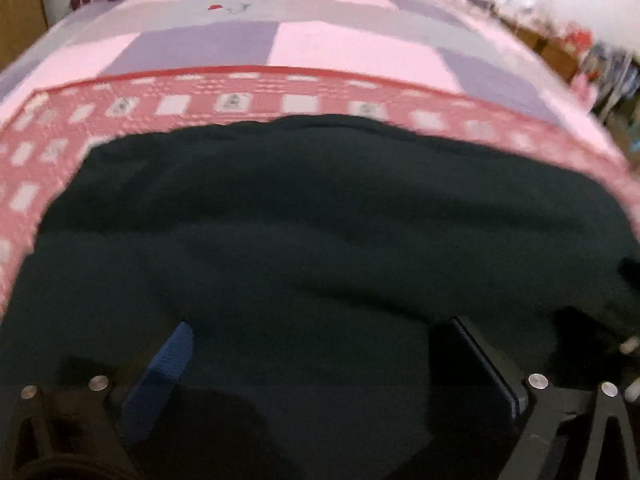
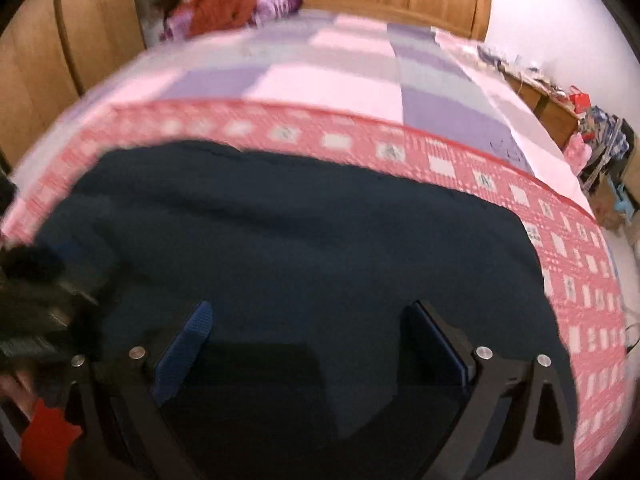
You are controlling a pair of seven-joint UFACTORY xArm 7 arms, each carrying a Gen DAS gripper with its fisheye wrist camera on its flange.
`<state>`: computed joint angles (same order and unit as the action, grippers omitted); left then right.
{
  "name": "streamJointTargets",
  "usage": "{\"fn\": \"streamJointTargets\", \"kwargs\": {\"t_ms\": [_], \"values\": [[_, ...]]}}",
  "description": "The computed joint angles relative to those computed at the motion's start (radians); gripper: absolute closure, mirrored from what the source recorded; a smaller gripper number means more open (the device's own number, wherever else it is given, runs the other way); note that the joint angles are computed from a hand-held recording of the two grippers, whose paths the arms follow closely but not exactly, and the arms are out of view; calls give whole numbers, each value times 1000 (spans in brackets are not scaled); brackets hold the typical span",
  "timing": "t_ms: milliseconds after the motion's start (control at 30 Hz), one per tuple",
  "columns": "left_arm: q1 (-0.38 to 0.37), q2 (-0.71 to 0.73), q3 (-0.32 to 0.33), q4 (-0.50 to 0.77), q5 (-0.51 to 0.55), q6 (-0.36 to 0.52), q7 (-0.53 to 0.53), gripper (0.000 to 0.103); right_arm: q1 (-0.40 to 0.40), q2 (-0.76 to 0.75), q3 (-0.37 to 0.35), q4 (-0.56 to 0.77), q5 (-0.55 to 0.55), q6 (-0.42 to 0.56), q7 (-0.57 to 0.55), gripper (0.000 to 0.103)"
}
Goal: Fold large clothes
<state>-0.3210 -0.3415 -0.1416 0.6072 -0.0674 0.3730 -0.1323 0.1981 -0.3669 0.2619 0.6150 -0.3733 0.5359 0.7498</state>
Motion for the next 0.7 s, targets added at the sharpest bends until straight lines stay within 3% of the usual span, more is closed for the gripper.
{"fn": "streamJointTargets", "kwargs": {"t_ms": [67, 200, 267, 333, 400, 433, 500, 600, 667, 700], "values": [[27, 31, 25, 12, 15, 3, 28, 0, -21, -11, -65, -45, 12, -42, -73, 2], [195, 59, 55, 5, 142, 13, -33, 0, -177, -117, -166, -147, 33, 12, -66, 2], [209, 77, 111, 12, 100, 40, 22, 0, -245, -152, -203, -176, 65, 56, -65, 2], [261, 96, 116, 37, 131, 68, 8, 0, -329, -176, -171, -172, 26, 135, -26, 2], [280, 94, 107, 54, 145, 85, -9, 1, -357, -200, -130, -169, -21, 159, 8, 2], [279, 80, 94, 51, 148, 62, 0, 1, -355, -210, -93, -159, -55, 148, 31, 2], [200, 57, 115, 38, 61, 7, 91, 1, -310, -200, -69, -141, -71, 70, 24, 2], [31, 65, 115, 71, -99, -40, 263, 1, -186, -59, -48, -33, -30, -78, -54, 2], [-1, 116, 72, 119, -86, -46, 278, 1, -89, 75, -53, 70, 44, -122, -142, 2], [22, 173, 17, 168, -25, -9, 238, 0, -59, 124, -56, 108, 70, -116, -176, 2]]}}
